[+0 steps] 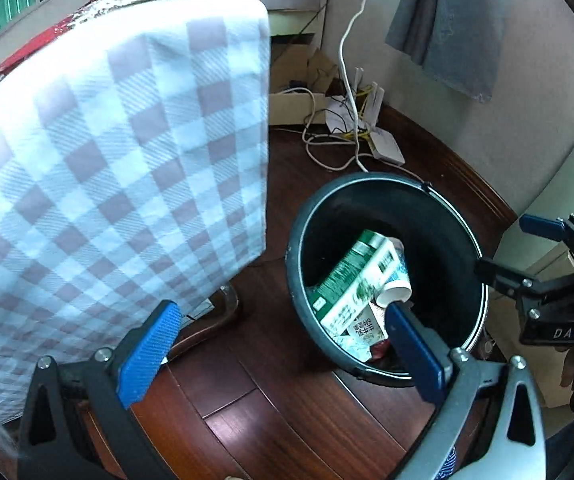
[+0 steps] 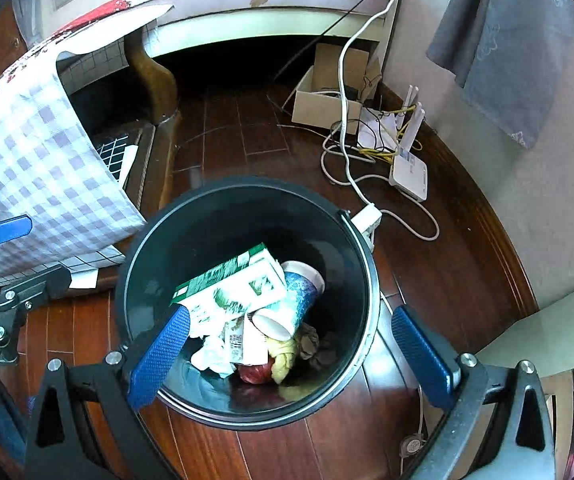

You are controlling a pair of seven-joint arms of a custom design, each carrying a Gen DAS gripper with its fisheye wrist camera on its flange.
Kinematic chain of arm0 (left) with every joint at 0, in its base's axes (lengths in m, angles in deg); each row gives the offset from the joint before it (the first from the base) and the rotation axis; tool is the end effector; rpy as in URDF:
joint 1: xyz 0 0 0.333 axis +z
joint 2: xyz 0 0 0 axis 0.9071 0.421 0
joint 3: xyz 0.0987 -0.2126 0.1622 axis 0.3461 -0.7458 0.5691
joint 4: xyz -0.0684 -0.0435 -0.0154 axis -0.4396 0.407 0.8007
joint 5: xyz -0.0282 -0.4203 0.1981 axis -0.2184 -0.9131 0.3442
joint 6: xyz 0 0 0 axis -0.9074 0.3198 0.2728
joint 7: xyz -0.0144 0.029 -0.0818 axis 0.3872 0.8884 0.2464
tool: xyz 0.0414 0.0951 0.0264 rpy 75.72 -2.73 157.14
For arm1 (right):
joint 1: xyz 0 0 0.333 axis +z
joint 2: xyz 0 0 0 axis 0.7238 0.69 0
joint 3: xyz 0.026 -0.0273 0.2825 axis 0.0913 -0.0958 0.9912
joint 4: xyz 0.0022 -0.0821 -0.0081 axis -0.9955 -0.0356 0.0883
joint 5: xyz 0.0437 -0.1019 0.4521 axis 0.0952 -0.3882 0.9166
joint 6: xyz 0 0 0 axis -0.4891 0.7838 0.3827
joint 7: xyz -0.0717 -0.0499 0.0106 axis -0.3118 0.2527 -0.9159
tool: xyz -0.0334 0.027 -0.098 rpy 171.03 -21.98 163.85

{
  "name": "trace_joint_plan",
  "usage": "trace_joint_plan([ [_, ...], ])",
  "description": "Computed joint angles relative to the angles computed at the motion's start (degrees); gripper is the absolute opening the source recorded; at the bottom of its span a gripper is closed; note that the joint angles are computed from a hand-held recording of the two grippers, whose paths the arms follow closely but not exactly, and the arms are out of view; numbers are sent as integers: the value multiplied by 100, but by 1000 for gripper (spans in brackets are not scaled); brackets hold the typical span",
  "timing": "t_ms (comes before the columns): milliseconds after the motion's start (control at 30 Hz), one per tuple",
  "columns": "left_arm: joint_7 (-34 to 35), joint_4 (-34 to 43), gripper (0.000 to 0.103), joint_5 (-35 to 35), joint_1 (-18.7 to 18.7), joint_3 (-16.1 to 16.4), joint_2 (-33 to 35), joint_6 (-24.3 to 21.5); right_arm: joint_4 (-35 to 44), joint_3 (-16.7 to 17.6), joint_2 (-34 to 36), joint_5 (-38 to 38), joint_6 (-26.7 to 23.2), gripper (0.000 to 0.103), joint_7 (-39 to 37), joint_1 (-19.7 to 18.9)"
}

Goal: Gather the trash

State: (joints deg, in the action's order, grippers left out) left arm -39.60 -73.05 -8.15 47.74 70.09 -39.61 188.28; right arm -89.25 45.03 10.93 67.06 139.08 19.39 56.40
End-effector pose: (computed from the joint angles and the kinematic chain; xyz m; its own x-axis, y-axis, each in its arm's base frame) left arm 0.6352 -0.2986 0.3287 0.0530 -0.9982 0.0268 -0.8338 -0.0590 -0.5490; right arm 0.7016 0.1590 0.3291 0.4400 -0.8966 0.0507 -0.7750 -0.4077 -0.4830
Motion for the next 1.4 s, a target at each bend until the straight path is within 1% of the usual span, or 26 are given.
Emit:
trace_joint_plan([
  [100,-89,55,102,90,-32,28,16,-43,-37,27,-55,32,29,102,-12,7],
  [233,-274,-62,102,265,-45,54,-138,-47,-102,91,-160,138,73,102,-96,20],
  [400,-539,-337,102,547,20,24,-501,-134,-228,151,-377,288,99,102,-166,68],
  [533,-793,-635,102,815,137,-58,-905,-223,-406,141,-645,331,151,102,-55,156],
  [733,-1169,-1266,102,1072,437,-306,-1697,-285,-868,190,-1213,649,204,102,91,287],
  [800,-1347,-1504,102,1170,553,-412,-1998,-324,-995,177,-1390,554,221,102,198,376],
  [867,-1493,-1684,102,1248,659,-534,-2252,-398,-1101,182,-1547,624,254,102,197,435],
  [933,-1525,-1827,102,1229,748,-633,-2468,-454,-1196,175,-1715,466,255,102,412,518],
  [1033,-1554,-1991,102,1186,863,-761,-2736,-518,-1369,175,-1976,484,324,102,464,610],
  [1100,-1606,-2107,102,1179,923,-854,-2953,-584,-1474,181,-2151,254,339,102,671,657],
  [1233,-1718,-2304,102,1180,1018,-1040,-3354,-634,-1616,152,-2484,372,293,102,737,760],
  [1400,-1813,-2487,102,1069,1110,-1221,-3800,-731,-1858,164,-2969,152,364,102,1036,811],
])
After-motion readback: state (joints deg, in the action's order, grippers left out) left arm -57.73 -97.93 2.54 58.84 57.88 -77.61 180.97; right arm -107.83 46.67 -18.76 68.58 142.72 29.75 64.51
